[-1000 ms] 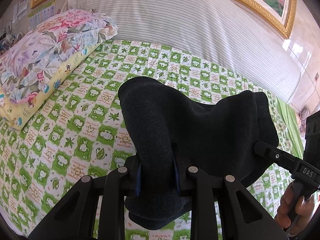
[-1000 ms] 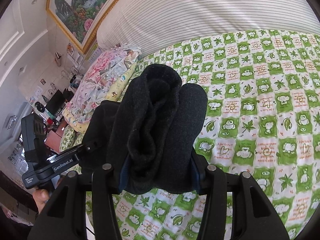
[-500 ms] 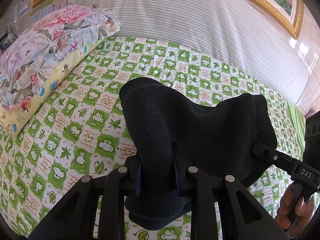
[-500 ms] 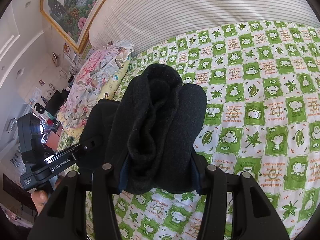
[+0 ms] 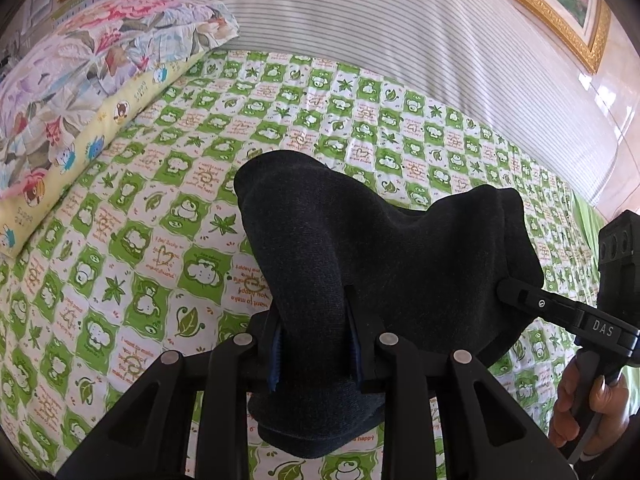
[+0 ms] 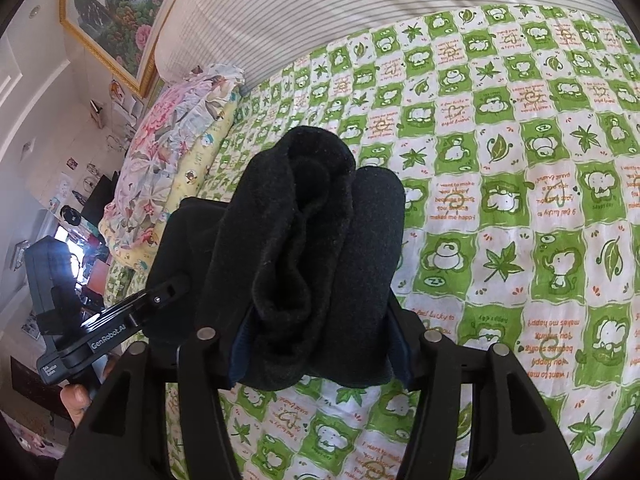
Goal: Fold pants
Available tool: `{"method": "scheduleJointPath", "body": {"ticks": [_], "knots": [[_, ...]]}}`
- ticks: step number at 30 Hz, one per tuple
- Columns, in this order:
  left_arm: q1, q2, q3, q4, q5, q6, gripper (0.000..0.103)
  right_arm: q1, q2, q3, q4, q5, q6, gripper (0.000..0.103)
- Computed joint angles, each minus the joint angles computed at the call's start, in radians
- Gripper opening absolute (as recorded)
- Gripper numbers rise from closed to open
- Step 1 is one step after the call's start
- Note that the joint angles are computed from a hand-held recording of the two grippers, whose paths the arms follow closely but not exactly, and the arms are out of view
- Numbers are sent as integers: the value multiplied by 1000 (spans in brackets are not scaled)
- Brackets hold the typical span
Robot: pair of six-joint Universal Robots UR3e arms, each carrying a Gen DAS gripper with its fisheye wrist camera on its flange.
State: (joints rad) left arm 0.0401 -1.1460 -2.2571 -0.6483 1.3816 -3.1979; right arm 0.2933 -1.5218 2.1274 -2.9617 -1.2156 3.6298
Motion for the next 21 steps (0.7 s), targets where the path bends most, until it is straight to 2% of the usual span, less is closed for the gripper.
{"method": "scheduleJointPath", "body": {"ticks": [7, 15, 21], "knots": [[2, -6, -39, 39, -6, 6, 33, -23, 5, 22, -1, 12, -31, 62], [32, 7, -86, 66, -29, 15, 53, -32, 1, 40, 10, -19, -82, 69], [67, 29, -116, 59, -53, 27, 68, -24, 1, 38, 30, -65, -137, 79]]}}
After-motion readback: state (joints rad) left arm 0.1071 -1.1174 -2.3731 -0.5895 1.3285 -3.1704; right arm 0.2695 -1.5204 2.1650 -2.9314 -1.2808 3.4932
